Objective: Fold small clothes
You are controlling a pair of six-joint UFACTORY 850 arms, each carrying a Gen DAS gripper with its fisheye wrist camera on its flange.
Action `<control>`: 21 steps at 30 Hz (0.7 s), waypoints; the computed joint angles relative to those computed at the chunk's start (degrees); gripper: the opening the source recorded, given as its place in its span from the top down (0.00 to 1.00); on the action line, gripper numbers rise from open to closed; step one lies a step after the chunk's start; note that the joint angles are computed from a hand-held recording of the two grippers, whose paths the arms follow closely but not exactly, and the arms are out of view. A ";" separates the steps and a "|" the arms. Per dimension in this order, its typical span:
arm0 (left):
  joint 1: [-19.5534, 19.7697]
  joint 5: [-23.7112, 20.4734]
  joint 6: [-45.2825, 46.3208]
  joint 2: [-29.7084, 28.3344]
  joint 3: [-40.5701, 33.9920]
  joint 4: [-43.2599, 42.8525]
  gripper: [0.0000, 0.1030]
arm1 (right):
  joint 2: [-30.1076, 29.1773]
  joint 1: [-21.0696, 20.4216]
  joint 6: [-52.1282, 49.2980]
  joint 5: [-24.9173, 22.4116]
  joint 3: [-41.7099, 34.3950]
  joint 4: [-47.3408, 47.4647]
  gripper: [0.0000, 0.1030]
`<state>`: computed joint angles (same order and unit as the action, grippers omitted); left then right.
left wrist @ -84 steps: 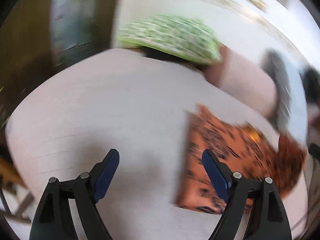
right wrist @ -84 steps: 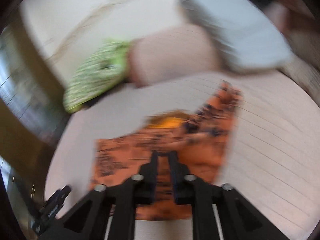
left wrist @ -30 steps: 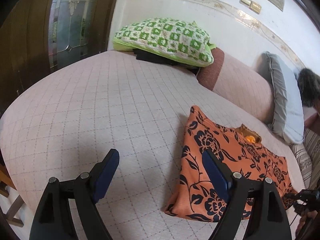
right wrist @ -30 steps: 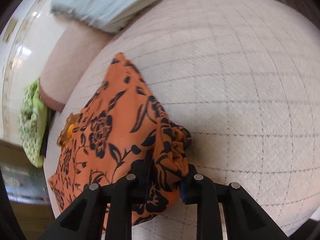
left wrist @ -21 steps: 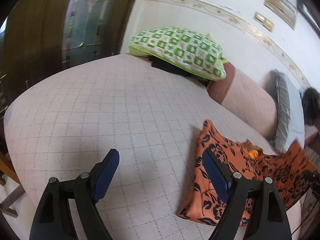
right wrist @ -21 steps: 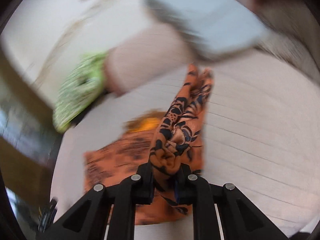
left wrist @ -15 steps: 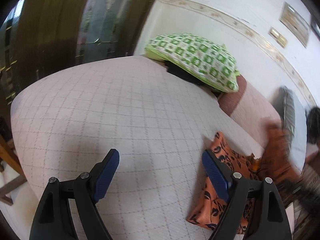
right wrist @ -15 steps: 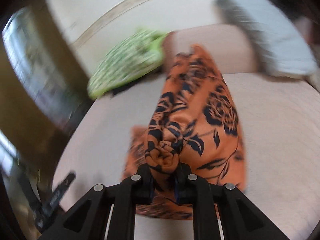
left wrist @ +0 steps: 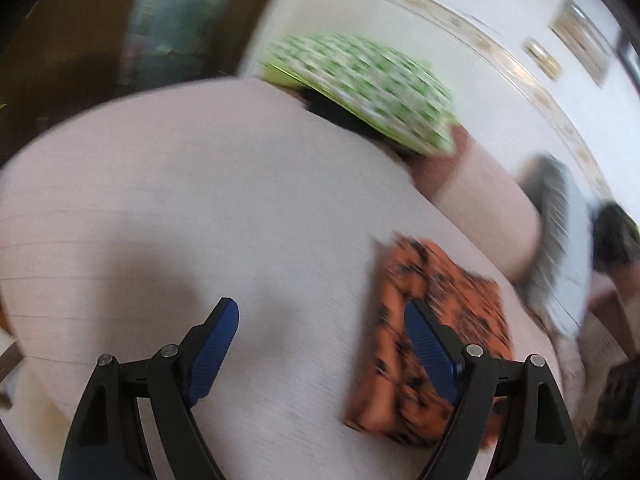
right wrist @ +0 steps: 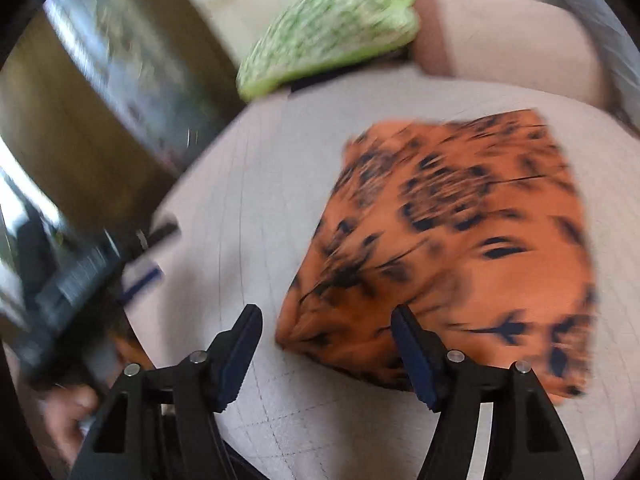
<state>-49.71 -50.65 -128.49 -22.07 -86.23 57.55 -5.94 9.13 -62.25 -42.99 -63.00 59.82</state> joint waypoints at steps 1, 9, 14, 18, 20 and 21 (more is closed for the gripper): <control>0.10 1.81 1.68 -0.61 -0.70 -0.01 0.17 | 0.12 -1.71 -0.63 -0.55 0.04 2.01 0.32; 3.19 15.03 23.67 -9.95 -12.92 -14.87 0.17 | -6.70 -9.64 1.44 -6.86 -6.96 6.67 0.30; 4.35 14.77 30.62 -13.48 -15.96 -26.02 0.35 | -9.26 -9.78 0.16 -11.08 -7.63 6.61 0.30; 3.90 8.88 36.20 -15.49 -19.89 -28.14 0.80 | -10.52 -11.01 -1.35 -14.33 -6.34 8.27 0.30; 3.80 7.59 36.22 -15.88 -20.48 -28.56 0.84 | -11.87 -11.89 -1.65 -16.79 -6.52 9.46 0.30; 3.54 6.54 35.53 -15.95 -20.90 -28.05 0.86 | -12.41 -12.24 -1.36 -17.86 -6.73 9.81 0.30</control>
<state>-46.17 -44.11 -92.96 -38.02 -107.13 29.50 -18.35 -3.11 -63.62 -60.85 -69.73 69.63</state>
